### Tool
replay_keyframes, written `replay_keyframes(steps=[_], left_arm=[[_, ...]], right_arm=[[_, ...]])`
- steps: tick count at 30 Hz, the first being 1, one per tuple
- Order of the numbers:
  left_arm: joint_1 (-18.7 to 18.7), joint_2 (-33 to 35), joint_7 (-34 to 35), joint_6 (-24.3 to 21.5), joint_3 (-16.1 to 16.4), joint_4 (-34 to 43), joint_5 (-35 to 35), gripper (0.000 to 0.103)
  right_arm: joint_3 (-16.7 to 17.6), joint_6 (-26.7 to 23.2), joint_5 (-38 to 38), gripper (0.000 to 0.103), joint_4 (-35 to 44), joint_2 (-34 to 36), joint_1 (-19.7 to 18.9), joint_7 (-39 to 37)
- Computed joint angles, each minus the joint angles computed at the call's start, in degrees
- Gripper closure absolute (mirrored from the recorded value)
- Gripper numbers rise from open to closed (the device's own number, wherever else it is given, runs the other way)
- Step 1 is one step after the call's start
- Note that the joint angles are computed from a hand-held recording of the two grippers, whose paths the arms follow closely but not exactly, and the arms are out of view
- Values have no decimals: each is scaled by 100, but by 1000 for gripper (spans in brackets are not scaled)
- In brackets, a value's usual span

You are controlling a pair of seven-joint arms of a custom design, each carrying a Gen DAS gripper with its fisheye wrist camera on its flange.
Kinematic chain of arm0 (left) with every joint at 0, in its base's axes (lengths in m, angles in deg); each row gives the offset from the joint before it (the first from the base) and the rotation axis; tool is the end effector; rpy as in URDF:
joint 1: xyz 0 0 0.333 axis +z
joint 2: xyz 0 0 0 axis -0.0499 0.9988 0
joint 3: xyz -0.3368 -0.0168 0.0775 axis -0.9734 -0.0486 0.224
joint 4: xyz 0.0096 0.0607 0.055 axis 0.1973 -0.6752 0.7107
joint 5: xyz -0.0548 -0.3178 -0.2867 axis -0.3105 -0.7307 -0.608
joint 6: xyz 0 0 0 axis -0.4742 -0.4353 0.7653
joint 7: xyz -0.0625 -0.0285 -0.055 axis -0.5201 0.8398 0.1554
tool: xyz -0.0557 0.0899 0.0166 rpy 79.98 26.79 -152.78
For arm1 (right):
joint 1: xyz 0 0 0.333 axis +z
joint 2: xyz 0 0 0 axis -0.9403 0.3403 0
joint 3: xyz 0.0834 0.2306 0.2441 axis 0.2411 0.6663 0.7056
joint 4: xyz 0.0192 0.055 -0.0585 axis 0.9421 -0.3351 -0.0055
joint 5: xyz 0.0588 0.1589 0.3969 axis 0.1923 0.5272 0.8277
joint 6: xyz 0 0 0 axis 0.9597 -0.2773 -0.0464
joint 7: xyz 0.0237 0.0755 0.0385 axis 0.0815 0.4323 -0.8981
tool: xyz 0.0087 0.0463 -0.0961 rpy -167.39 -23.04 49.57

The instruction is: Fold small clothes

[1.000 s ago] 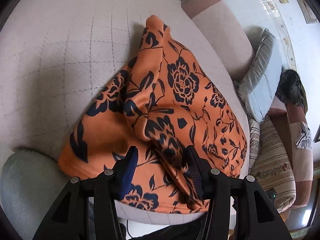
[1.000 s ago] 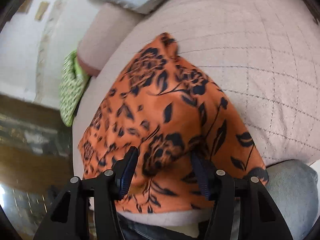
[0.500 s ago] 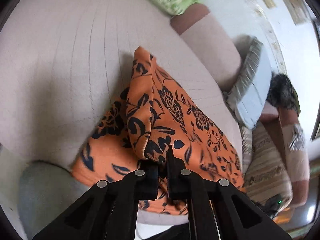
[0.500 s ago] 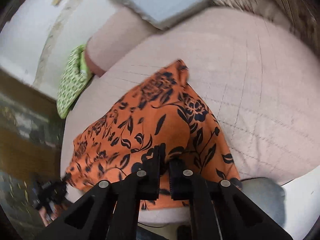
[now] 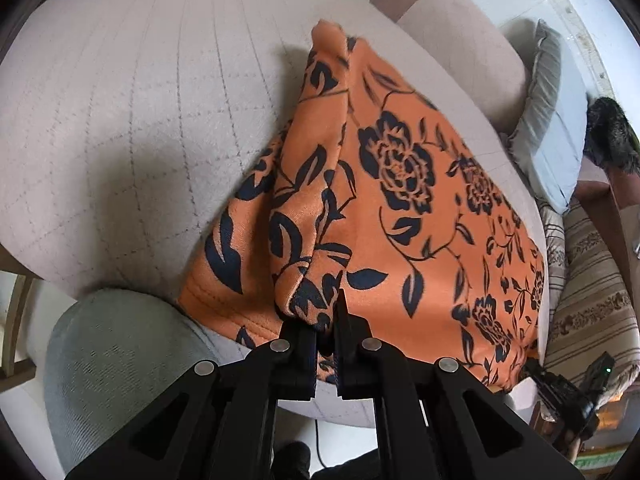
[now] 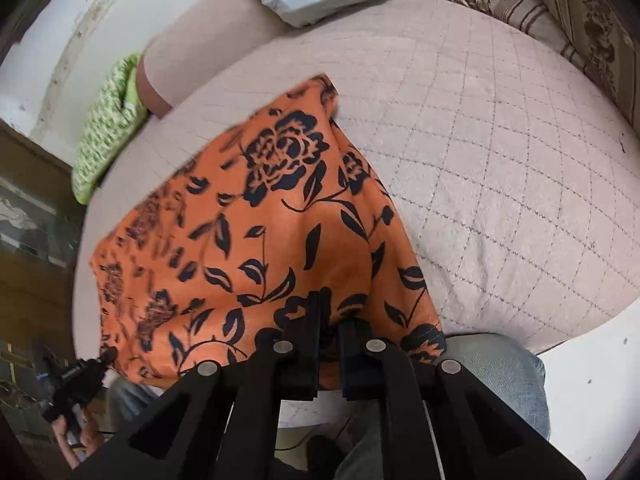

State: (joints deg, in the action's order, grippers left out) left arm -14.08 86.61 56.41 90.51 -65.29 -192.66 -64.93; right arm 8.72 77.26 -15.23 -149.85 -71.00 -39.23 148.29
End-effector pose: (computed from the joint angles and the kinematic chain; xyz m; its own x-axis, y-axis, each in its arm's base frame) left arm 0.5791 -0.3134 0.4342 0.1043 -0.8761 0.4708 -0.9629 -0.2074 -0.1726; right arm 0.3576 0.3064 0.5270 -0.4654 -0.8204 -0.3321 -0.7675 0.5609 -0.3102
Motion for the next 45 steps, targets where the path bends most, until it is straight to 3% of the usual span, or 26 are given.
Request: replay_keyframes(steps=[3,5,9,10,11,13,15,20,23,24,26,28,31,33,35,39,45], left_arm=[[-101,46,-127,54,20,19,342,95],[-107,-89,-33,202,-37,-126,364,93],[-128,-656,340,274,14,-512,27,90],[-177,-794,385,379,69,-606,8,87],[-204,-941,507,393,148,-713,-80,84],[-283,-1057,363,418,294,-754,125,73],[-314,-933,100,334,402,-592,501,72],[-182,-396,224,84,417,-99,358,72],[-116,-38,81,-51,337,178,586,73],[-96,56,54,-92,300,256,690,74],[-113,175,-76,-34,249,350,1033,79],[-103,206,-193,58,196,357,1247,94],[83,-30,-84,455,55,87,807,96],[98,-268,32,786,54,-203,716,96],[69,-311,152,743,68,-301,668,96],[-11,-138,-2,682,126,-297,955,96],[-89,-161,-282,734,160,-292,1479,96]], right_arm=[[-187,131,321,96,-166,140,109,-266],[-138,540,385,87,-387,-38,95,-110],[96,713,66,73,-635,-533,34,308],[108,753,1,65,-699,-663,46,358],[70,758,-13,64,-737,-750,87,354],[-14,864,-47,64,-817,-834,106,344],[-90,942,-71,64,-854,-780,52,370],[-398,1563,116,65,-1092,-493,71,201],[-372,1804,143,78,-1130,-381,37,231],[-335,1807,120,79,-1116,-373,17,257],[-205,1525,-55,86,-952,-321,-59,246],[-111,1316,-215,89,-834,-288,-112,221],[23,1250,-400,92,-865,-433,-203,435],[232,945,-663,94,-812,-606,-323,676],[319,603,-816,94,-731,-676,-342,816],[180,504,-796,94,-737,-437,-208,749],[355,88,-1159,94,-483,-223,-222,824]])
